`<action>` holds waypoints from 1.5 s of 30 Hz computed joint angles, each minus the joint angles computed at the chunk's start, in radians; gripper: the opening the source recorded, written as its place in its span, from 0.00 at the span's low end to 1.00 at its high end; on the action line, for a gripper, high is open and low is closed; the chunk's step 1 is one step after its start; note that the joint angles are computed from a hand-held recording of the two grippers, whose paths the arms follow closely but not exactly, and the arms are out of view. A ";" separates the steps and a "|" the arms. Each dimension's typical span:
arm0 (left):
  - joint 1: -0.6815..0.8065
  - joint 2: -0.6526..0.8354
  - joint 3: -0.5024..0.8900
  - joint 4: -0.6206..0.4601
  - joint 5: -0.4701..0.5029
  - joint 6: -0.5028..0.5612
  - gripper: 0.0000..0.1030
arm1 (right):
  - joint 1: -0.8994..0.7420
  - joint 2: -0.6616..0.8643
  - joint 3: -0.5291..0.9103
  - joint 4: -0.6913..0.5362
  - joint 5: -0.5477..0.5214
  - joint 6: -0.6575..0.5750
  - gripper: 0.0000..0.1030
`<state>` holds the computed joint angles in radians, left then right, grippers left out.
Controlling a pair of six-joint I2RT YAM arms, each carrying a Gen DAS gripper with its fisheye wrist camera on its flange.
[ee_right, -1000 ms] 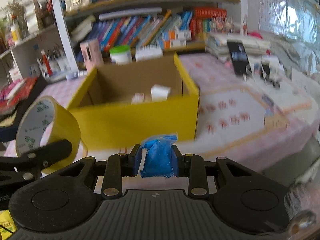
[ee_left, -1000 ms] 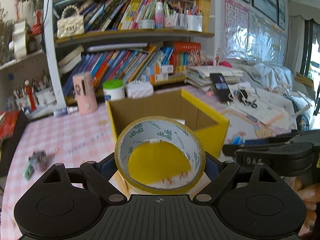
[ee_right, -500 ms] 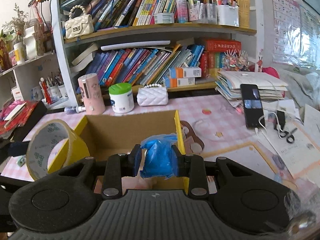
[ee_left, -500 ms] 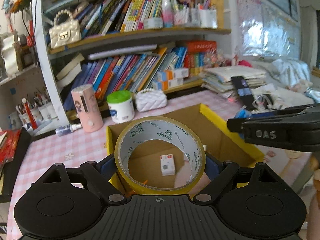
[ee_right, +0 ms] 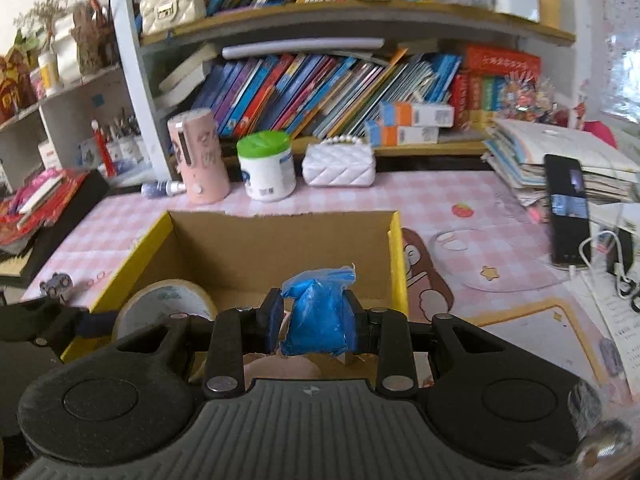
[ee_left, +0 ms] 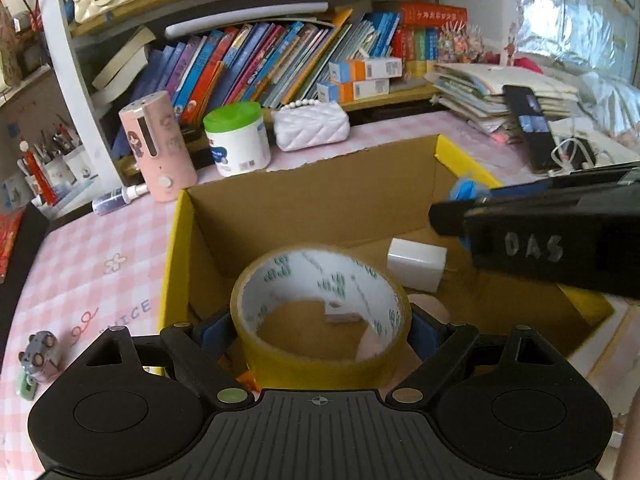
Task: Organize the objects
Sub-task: 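Drop the tape roll from the left tool while the right tool releases the blue bag, then withdraw both tools from the box back toward the table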
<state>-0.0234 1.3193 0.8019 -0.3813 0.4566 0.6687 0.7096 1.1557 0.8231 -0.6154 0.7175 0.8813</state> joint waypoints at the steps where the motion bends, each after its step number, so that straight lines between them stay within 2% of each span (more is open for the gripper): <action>1: -0.012 0.007 0.002 0.008 -0.013 0.000 0.87 | -0.021 0.010 -0.001 0.017 -0.027 -0.024 0.28; 5: -0.021 0.013 0.000 0.023 -0.007 0.032 0.87 | -0.090 0.049 -0.002 0.080 -0.127 -0.102 0.28; 11: 0.016 -0.026 -0.013 0.014 0.028 0.056 0.88 | -0.158 0.097 0.000 0.128 -0.233 -0.156 0.28; 18: 0.089 -0.100 -0.044 -0.016 0.085 0.122 0.92 | -0.199 0.170 0.029 0.134 -0.333 -0.192 0.29; 20: 0.107 -0.107 -0.041 -0.028 0.096 0.111 0.92 | -0.195 0.181 0.034 0.130 -0.338 -0.195 0.30; 25: 0.173 -0.132 -0.034 -0.058 0.149 0.110 0.92 | -0.174 0.165 0.025 0.151 -0.318 -0.181 0.43; 30: 0.255 -0.145 -0.014 -0.105 0.215 0.110 0.92 | -0.101 0.125 0.030 0.125 -0.222 -0.119 0.46; 35: 0.373 -0.161 0.006 -0.190 0.307 0.171 0.92 | 0.037 0.080 0.055 0.015 -0.050 0.011 0.47; 37: 0.427 -0.158 0.015 -0.224 0.341 0.201 0.92 | 0.114 0.079 0.083 -0.078 0.044 0.111 0.52; 41: 0.541 -0.144 0.029 -0.295 0.400 0.282 0.92 | 0.295 0.144 0.182 -0.383 0.225 0.447 0.58; 45: 0.659 -0.102 0.049 -0.385 0.435 0.401 0.92 | 0.460 0.307 0.319 -0.734 0.280 0.873 0.64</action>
<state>0.6359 1.2170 0.8508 -0.7661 0.8921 1.0700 1.1699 1.4630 1.1418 -1.3492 0.9978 1.7547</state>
